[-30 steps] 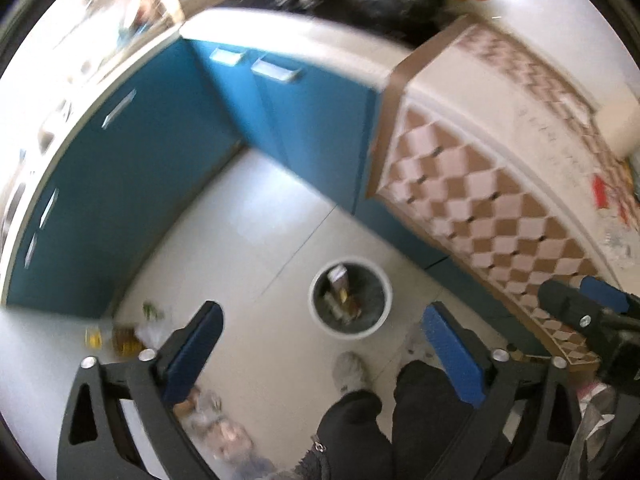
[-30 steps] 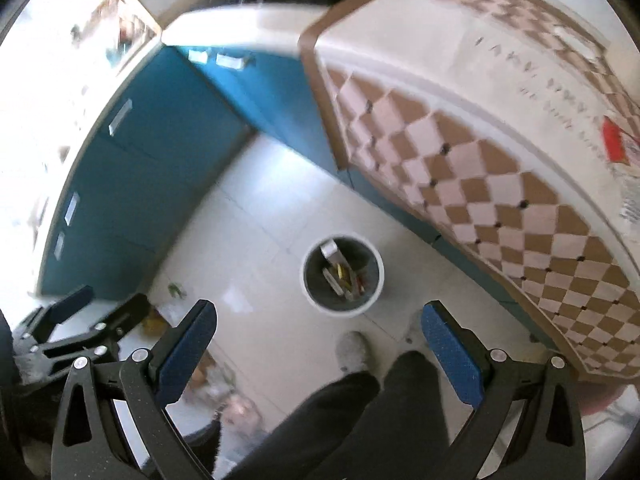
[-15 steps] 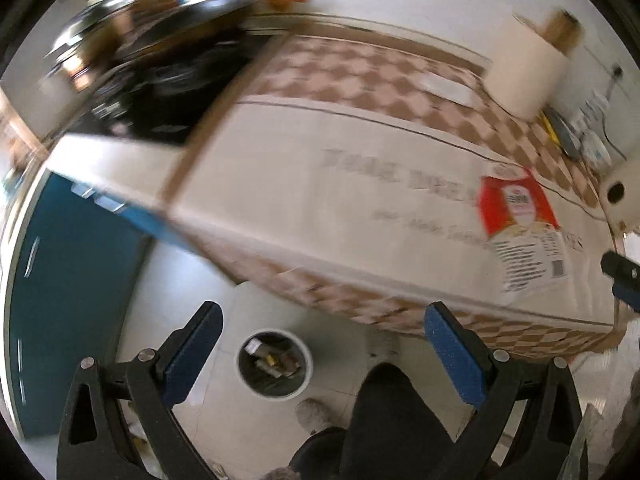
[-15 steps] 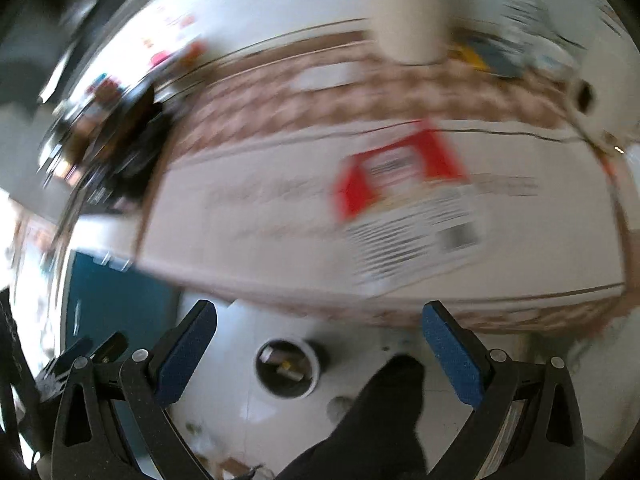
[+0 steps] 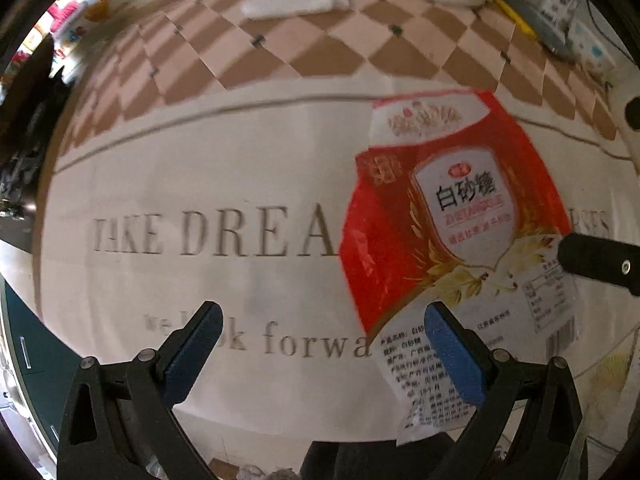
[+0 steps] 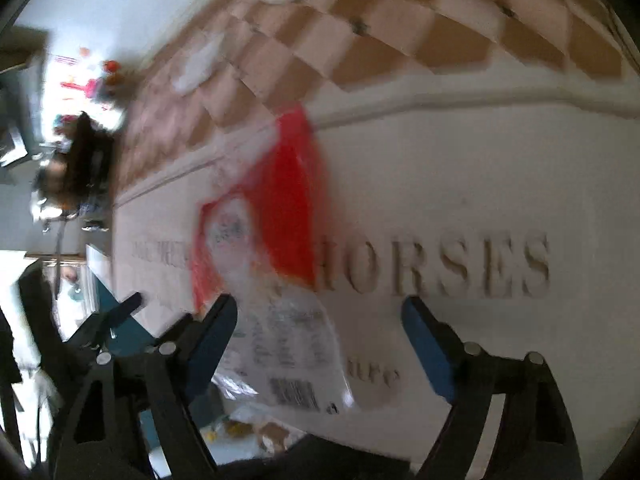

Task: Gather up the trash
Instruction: 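Grasp the red-white sugar bag with the right tool while the left tool grasps the white tissue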

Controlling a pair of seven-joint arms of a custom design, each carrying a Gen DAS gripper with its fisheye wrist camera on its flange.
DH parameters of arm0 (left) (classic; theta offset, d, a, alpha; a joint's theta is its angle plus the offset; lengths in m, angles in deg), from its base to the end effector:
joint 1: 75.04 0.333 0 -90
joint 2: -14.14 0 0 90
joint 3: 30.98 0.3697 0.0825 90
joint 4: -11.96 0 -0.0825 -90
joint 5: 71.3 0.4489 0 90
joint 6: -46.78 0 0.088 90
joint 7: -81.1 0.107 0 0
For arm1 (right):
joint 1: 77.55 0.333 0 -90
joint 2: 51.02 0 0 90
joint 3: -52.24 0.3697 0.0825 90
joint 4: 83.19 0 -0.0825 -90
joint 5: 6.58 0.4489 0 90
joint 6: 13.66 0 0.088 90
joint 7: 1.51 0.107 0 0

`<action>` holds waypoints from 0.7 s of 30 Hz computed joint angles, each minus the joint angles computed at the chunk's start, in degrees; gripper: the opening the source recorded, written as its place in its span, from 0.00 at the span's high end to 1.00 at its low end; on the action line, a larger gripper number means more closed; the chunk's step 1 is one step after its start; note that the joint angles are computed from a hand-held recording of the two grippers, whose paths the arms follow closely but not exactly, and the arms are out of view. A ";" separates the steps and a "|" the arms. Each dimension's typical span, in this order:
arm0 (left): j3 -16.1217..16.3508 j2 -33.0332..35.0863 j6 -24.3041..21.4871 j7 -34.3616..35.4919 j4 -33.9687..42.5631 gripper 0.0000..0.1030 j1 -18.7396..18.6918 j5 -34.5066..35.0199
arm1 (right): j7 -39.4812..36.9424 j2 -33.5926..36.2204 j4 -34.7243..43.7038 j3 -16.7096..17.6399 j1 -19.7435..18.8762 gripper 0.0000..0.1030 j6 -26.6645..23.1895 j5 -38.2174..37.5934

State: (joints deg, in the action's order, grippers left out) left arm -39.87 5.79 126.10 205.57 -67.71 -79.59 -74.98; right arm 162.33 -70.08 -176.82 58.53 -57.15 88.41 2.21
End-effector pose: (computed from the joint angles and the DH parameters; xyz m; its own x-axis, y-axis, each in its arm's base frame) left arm 0.5109 -0.1409 0.8380 -0.7500 -0.6598 -0.0462 -0.6498 0.7480 -0.1351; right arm 0.4305 0.2487 0.8533 -0.6387 -0.6080 -0.4716 -0.6815 0.7315 -0.0201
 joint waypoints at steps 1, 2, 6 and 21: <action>0.07 0.47 -1.04 -0.65 0.29 0.00 0.09 -0.21 | -2.46 -0.14 -1.19 -0.99 0.57 0.29 2.45 2.24; 0.23 0.83 -1.61 -1.15 0.65 0.00 0.20 -0.73 | -3.50 -0.44 -2.24 -1.52 0.77 0.32 4.08 3.86; 0.50 2.65 -3.75 -2.89 2.87 0.00 0.59 -0.83 | -7.98 -0.33 -4.97 -2.70 1.39 0.37 10.27 8.31; -2.67 10.88 -2.97 -9.04 17.78 0.00 -4.20 4.74 | -2.62 -2.75 -2.28 -0.31 -2.36 0.89 6.60 1.40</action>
